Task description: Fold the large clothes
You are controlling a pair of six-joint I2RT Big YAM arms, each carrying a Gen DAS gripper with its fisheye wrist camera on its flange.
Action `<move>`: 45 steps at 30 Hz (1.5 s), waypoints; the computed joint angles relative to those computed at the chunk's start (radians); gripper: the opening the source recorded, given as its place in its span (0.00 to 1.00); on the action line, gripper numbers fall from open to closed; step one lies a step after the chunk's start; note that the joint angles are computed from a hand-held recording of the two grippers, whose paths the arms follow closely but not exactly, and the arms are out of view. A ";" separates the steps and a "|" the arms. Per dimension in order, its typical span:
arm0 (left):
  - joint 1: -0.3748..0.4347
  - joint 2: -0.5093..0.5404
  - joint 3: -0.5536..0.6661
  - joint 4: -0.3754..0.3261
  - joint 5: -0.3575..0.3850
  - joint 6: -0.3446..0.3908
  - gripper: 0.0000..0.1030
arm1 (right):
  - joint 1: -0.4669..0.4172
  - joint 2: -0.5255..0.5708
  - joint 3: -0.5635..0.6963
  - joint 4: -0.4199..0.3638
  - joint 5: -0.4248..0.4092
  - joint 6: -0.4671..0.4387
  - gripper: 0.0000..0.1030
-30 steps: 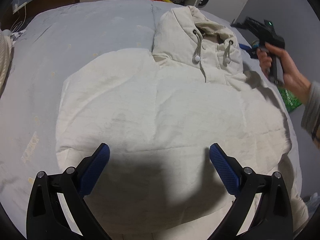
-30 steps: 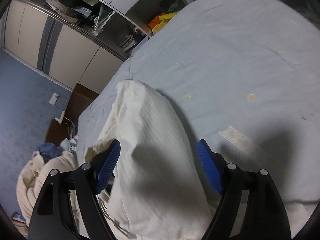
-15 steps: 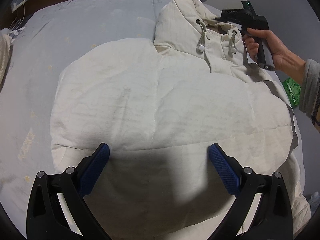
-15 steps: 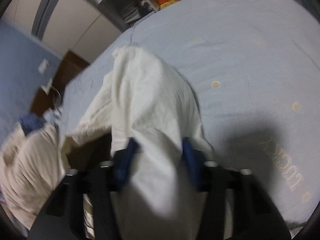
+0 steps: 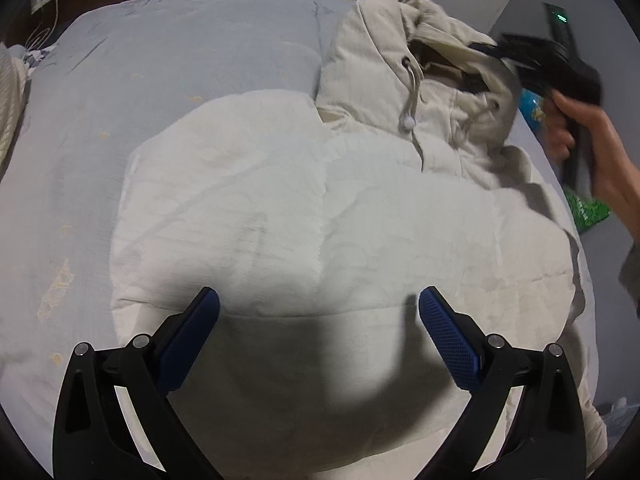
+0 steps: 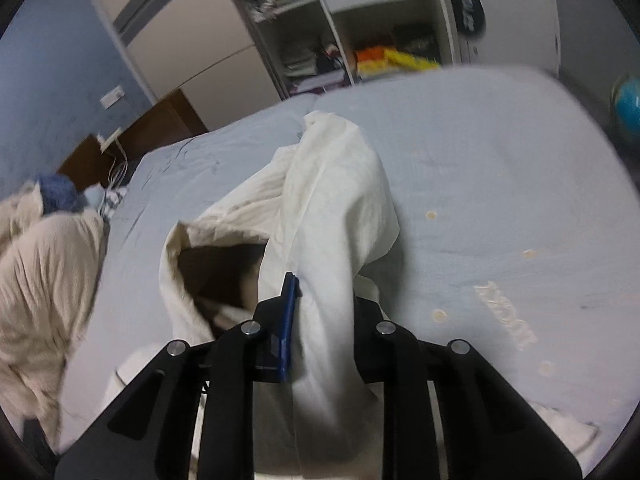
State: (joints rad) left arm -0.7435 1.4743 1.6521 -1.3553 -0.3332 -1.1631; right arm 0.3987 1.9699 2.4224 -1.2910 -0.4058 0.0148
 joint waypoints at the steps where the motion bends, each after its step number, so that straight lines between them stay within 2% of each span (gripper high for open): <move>1: 0.004 -0.001 0.009 -0.010 0.009 -0.005 0.93 | 0.005 -0.062 -0.083 0.041 0.010 -0.030 0.17; 6: 0.010 -0.016 0.023 -0.006 -0.032 -0.015 0.93 | 0.017 -0.269 -0.346 0.153 0.033 -0.118 0.16; 12: 0.012 -0.054 0.043 0.005 -0.104 -0.012 0.93 | 0.035 -0.471 -0.592 0.219 0.061 -0.209 0.15; 14: 0.008 -0.065 0.051 0.023 -0.141 -0.001 0.93 | 0.037 -0.535 -0.669 0.214 0.059 -0.227 0.15; 19: -0.012 -0.094 0.057 0.092 -0.234 0.030 0.93 | 0.064 -0.687 -0.862 0.244 0.137 -0.325 0.15; 23: -0.040 -0.104 0.074 0.157 -0.280 0.092 0.93 | 0.076 -0.775 -0.981 0.250 0.187 -0.418 0.15; 26: -0.047 -0.093 0.100 0.205 -0.263 0.172 0.93 | 0.082 -0.818 -1.037 0.269 0.226 -0.475 0.15; 29: -0.042 -0.093 0.096 0.318 -0.203 0.242 0.93 | 0.094 -0.848 -1.077 0.291 0.274 -0.554 0.15; 33: -0.029 -0.094 0.095 0.443 -0.128 0.283 0.93 | 0.106 -0.874 -1.124 0.307 0.309 -0.603 0.15; 35: -0.028 -0.071 0.125 0.449 -0.135 0.290 0.93 | 0.110 -0.885 -1.143 0.317 0.319 -0.602 0.15; 39: -0.006 -0.036 0.165 0.453 -0.107 0.254 0.91 | 0.140 -0.911 -1.193 0.352 0.364 -0.600 0.15; 41: 0.004 -0.038 0.151 0.489 -0.072 0.222 0.89 | 0.147 -0.918 -1.212 0.366 0.376 -0.596 0.15; 45: 0.039 -0.029 0.133 0.550 0.039 0.148 0.74 | 0.164 -0.937 -1.251 0.393 0.401 -0.593 0.15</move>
